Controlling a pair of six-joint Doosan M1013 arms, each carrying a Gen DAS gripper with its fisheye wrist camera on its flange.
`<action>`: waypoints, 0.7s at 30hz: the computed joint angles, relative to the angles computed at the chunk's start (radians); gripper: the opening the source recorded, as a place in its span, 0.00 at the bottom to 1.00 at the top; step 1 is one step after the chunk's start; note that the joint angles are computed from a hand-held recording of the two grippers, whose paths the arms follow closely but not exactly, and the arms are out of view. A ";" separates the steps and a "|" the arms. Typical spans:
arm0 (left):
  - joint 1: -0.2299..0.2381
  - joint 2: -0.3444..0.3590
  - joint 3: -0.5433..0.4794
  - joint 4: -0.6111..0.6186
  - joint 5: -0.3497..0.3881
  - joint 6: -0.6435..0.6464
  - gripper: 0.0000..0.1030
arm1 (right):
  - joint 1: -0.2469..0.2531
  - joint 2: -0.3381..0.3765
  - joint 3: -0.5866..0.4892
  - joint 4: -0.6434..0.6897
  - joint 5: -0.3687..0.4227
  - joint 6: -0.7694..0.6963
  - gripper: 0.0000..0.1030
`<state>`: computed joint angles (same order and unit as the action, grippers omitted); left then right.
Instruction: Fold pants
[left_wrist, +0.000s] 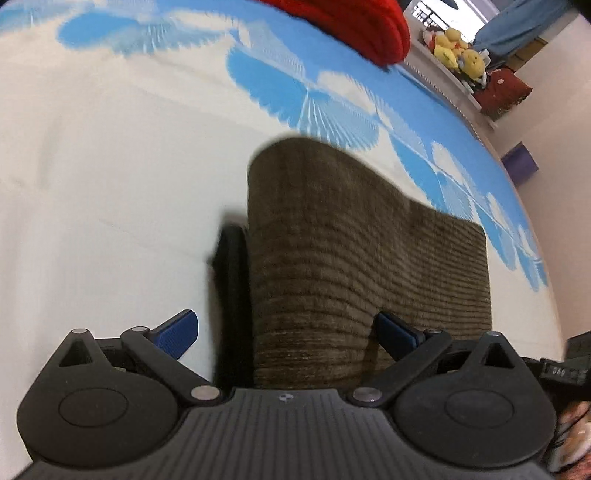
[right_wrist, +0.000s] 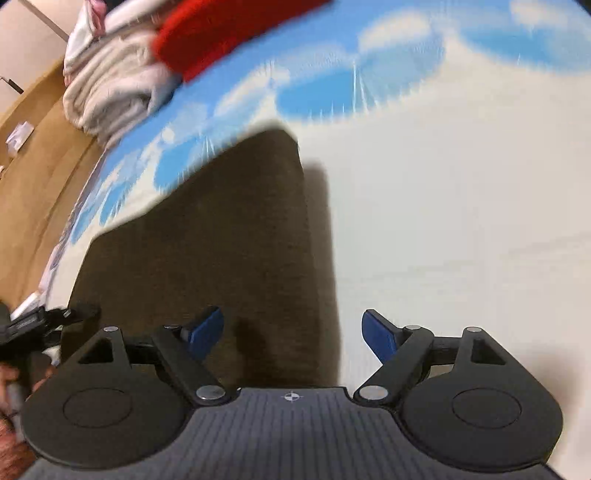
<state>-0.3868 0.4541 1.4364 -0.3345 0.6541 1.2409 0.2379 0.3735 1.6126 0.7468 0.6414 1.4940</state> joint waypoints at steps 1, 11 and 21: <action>0.003 0.004 0.003 -0.029 -0.004 0.008 0.99 | -0.003 -0.002 0.017 0.088 -0.024 -0.094 0.85; -0.014 0.016 -0.031 0.025 -0.016 0.048 0.71 | 0.029 0.047 -0.066 0.034 0.004 -0.086 0.37; -0.061 0.179 -0.303 0.013 0.103 0.087 0.65 | -0.016 0.027 -0.084 -0.121 -0.121 0.002 0.35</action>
<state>-0.4475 0.6327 1.1330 -0.3213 0.7569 1.3275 0.2223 0.4001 1.5285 0.6259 0.5201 1.4965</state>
